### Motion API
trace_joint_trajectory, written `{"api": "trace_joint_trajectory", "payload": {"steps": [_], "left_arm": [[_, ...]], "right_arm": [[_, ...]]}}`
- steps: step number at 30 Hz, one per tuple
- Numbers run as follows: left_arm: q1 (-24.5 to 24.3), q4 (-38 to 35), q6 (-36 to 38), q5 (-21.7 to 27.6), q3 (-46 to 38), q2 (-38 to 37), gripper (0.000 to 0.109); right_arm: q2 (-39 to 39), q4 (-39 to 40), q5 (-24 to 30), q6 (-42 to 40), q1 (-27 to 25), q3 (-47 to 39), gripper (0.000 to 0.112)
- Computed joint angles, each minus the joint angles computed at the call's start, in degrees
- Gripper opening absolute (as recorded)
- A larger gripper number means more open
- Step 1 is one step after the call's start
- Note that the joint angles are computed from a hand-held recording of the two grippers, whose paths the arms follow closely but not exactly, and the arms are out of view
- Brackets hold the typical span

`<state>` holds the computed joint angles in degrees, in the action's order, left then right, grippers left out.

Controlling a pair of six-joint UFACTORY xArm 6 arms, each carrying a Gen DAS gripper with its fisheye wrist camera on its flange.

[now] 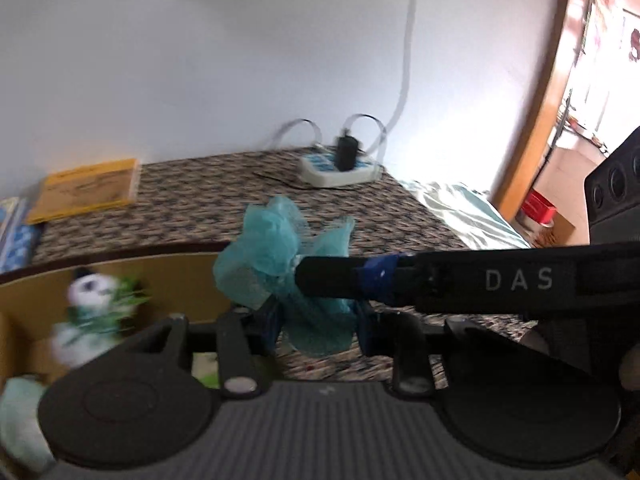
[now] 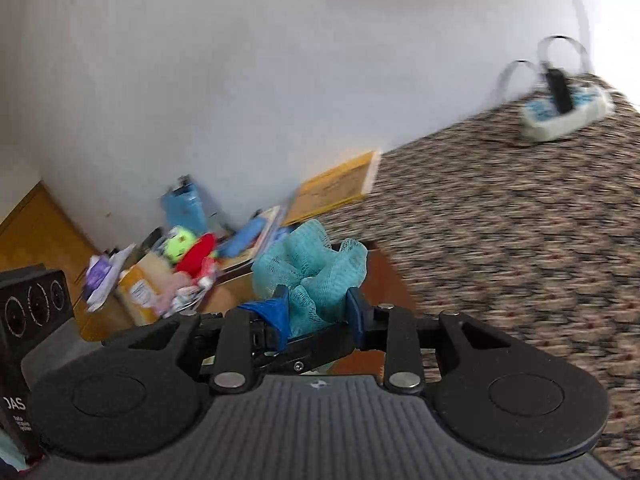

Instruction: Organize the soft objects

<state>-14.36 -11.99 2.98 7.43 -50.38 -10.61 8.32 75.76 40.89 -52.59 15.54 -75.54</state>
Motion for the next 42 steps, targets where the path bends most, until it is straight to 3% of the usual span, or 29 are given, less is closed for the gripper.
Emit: {"api": "trace_joint_trajectory", "payload": {"steps": [6,17,24,32,36,42], "left_arm": [[5.85,-5.77,5.54,3.07,8.36,-8.95,0.031],[13.27,-11.73,12.61,6.36,14.88,-15.54,0.031],[17.88,-13.20,14.19,6.53,14.49,-15.06,0.032],[22.65,-8.80,10.43,5.36,13.01,-10.13,0.047],[24.23,-4.68,6.24,5.36,12.63,-8.32,0.050],[24.61,-4.97,6.22,5.85,12.39,-8.72,0.054]], "right_arm": [[1.17,-1.01,-2.31,0.21,7.19,-0.34,0.015],[3.64,-3.47,-4.86,4.77,14.65,-1.60,0.015],[8.09,-4.13,-5.88,5.80,17.81,-6.70,0.015],[15.68,-7.31,-8.37,10.34,20.79,-14.46,0.017],[15.97,-10.05,-12.64,10.48,21.99,-14.05,0.017],[13.59,-6.84,-13.20,9.91,20.60,-11.80,0.017]]}}
